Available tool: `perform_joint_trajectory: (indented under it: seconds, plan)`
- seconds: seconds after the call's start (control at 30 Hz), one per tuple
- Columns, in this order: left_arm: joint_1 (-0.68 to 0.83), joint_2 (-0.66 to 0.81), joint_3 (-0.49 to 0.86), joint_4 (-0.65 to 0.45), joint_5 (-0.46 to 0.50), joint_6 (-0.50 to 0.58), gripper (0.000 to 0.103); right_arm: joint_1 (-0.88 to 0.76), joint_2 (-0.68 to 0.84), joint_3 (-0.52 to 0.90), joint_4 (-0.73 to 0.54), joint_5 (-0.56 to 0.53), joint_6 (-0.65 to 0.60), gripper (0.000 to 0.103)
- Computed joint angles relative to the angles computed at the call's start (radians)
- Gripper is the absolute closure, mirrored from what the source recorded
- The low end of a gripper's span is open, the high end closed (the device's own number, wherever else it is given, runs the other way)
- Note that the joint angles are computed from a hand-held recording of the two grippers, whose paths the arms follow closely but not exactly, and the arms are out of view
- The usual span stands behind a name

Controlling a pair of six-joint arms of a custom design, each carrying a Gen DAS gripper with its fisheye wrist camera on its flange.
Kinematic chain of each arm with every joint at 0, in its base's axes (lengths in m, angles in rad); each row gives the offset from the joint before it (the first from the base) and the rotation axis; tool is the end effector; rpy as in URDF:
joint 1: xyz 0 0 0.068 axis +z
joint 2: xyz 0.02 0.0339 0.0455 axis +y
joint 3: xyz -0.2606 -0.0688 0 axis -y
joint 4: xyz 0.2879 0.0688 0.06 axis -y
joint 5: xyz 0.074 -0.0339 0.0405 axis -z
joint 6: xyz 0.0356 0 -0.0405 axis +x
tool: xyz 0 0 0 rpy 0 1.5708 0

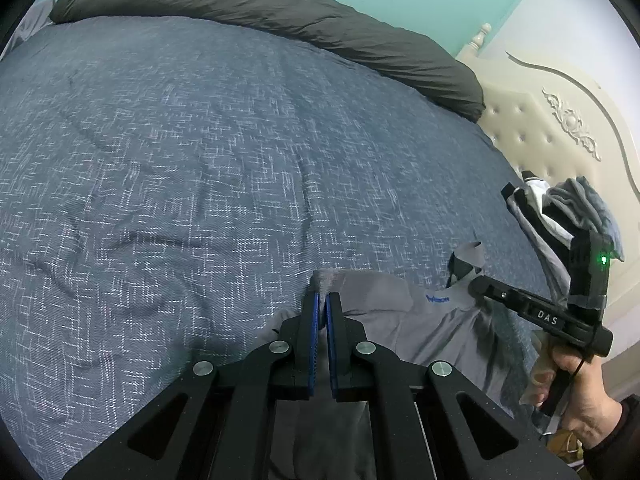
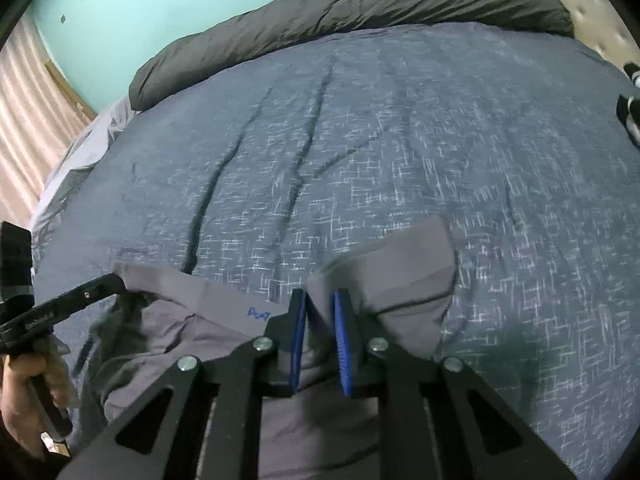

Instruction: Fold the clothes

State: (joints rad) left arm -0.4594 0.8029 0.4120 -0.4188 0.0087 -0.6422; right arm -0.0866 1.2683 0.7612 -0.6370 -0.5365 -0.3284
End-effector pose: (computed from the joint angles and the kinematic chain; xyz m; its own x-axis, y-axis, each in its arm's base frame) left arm 0.1824 -0.0906 0.1674 -0.7885 -0.2781 -0.5485 -0.0294 0.9079 -0.4182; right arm 0.2670 -0.0049 0.1797 -0.8145 -0.2075 -0.5418 -0.4216 0.8532 0.3070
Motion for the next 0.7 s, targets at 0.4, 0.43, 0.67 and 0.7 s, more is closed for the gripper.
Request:
perform_joint_trajectory:
  seconds: [0.4, 0.43, 0.67, 0.7]
  plan:
    - [-0.01, 0.002, -0.001, 0.004, -0.009, -0.01, 0.099, -0.104, -0.074, -0.019, -0.015, -0.074, -0.046, 0.098]
    - [-0.012, 0.002, 0.0, 0.005, -0.011, -0.011, 0.099, -0.11, -0.078, -0.016, -0.015, -0.085, -0.041, 0.098]
    - [-0.003, 0.008, 0.002, 0.008, 0.003, -0.013, 0.09, -0.109, -0.103, 0.023, -0.015, -0.112, -0.03, 0.1]
    - [-0.002, 0.008, 0.001, 0.007, 0.002, -0.015, 0.089, -0.122, -0.098, 0.032, -0.017, -0.119, -0.031, 0.1]
